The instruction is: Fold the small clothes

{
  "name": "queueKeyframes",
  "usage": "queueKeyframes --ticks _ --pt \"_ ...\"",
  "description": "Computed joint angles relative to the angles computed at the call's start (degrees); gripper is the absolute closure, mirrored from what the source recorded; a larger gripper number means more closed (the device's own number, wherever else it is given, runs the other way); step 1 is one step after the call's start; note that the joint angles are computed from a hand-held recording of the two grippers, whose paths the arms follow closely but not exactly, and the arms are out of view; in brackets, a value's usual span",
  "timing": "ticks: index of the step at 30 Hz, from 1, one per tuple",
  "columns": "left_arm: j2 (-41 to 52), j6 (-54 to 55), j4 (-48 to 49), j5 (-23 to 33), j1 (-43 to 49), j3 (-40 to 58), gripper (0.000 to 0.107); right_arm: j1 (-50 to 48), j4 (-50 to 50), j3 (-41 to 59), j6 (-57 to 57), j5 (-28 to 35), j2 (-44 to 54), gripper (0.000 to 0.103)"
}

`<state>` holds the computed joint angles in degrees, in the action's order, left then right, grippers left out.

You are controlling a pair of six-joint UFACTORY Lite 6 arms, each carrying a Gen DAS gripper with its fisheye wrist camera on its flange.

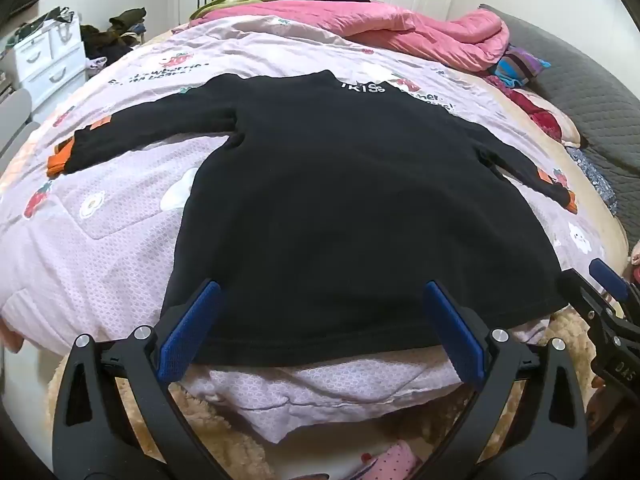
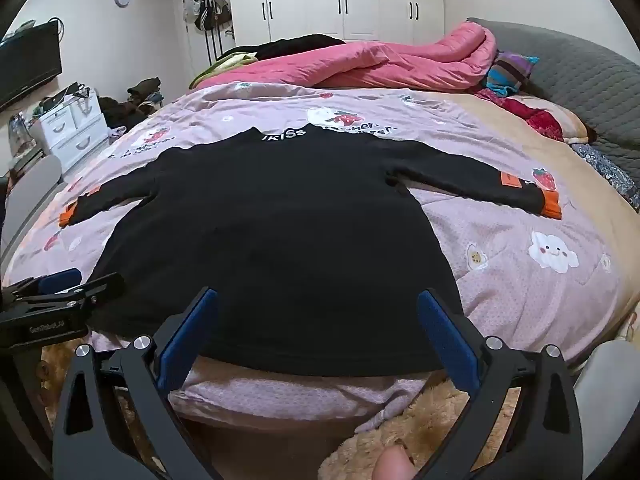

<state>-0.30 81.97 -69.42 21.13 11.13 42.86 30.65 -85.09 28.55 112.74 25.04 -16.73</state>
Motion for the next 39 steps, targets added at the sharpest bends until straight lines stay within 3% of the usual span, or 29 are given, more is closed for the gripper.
queueKeyframes --ticks 9,15,39 --pt "0.32 -0.72 0.86 -0.12 -0.1 0.83 0.012 -2.59 0.83 -0.87 -2.6 -2.38 -1.51 0.004" --pt "0.28 -0.7 1.02 0.27 0.24 0.92 0.012 1.09 0.16 -0.06 -0.06 0.74 0.32 0.004" --pt "-0.18 -1.24 0.96 -0.59 -0.97 0.75 0.012 3.07 1.14 1.12 -0.25 2.39 1.5 0.004"
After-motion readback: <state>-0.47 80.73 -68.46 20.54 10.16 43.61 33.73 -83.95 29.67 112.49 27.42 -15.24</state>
